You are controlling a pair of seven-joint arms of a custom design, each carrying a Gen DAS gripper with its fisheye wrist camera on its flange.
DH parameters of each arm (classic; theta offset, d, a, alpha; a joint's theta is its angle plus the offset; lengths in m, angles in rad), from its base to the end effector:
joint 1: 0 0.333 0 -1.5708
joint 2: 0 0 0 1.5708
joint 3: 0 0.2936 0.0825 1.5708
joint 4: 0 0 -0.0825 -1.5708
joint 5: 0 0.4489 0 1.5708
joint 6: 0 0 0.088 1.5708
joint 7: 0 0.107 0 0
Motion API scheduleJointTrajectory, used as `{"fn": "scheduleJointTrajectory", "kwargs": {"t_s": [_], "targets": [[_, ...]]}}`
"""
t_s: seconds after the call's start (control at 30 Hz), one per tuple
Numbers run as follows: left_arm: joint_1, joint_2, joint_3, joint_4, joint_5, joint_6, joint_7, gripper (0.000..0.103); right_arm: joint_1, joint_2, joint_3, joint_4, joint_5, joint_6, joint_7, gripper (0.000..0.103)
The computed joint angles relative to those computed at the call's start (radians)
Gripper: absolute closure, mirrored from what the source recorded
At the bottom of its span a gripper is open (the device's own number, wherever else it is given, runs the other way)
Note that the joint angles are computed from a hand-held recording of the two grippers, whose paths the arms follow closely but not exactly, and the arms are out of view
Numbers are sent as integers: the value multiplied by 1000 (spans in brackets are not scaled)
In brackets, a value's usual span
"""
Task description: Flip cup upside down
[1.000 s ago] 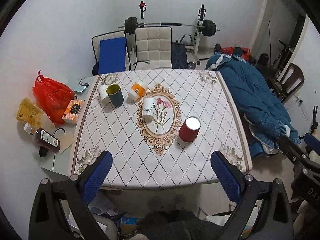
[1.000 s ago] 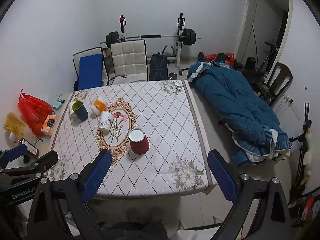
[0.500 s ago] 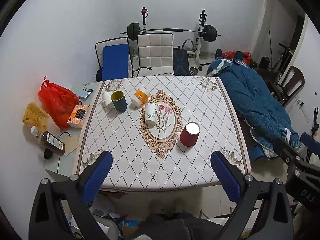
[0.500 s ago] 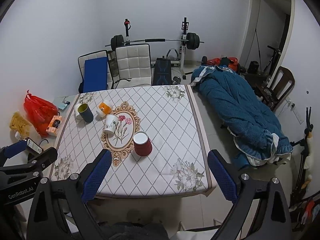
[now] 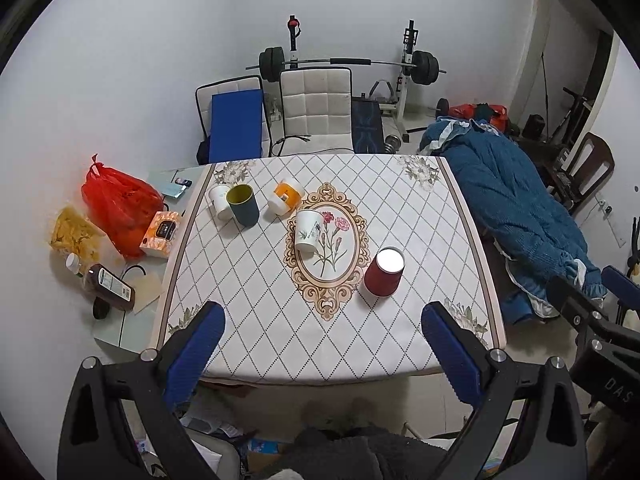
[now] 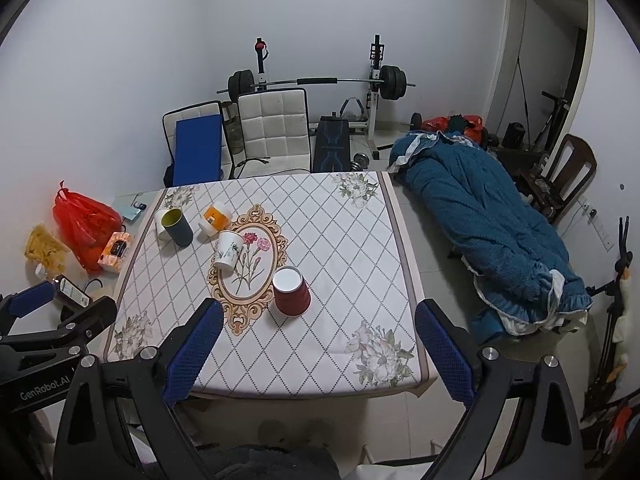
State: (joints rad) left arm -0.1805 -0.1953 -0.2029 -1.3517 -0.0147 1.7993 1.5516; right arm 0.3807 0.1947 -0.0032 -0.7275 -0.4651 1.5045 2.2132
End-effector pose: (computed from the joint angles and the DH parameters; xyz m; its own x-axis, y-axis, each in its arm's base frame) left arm 0.4919 -0.2197 0.8579 -0.3617 -0.9322 -0.0142 -0.7452 0.2982 -0.5964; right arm 0.5491 0.1638 0.9106 -0.4072 -0.9122 -0.0462 -0.6736 0.3341 -0.6593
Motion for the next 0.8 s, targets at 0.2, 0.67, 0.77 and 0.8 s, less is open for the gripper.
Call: {"fn": "scheduleJointTrajectory", "kwargs": {"t_s": [0.2, 0.67, 0.77, 0.8], "targets": [[-2, 5, -3, 3, 7, 7, -3, 2, -11, -7, 1, -18, 20, 8, -1, 3], [-6, 18, -6, 24, 12, 0, -19, 2, -15, 10, 2, 10, 23, 0, -18, 3], [-7, 17, -5, 22, 11, 0, -16, 2, -12, 13, -2, 14, 27, 0, -19, 3], [-7, 16, -6, 22, 13, -1, -19, 2, -11, 9, -3, 8, 27, 2, -20, 3]]}}
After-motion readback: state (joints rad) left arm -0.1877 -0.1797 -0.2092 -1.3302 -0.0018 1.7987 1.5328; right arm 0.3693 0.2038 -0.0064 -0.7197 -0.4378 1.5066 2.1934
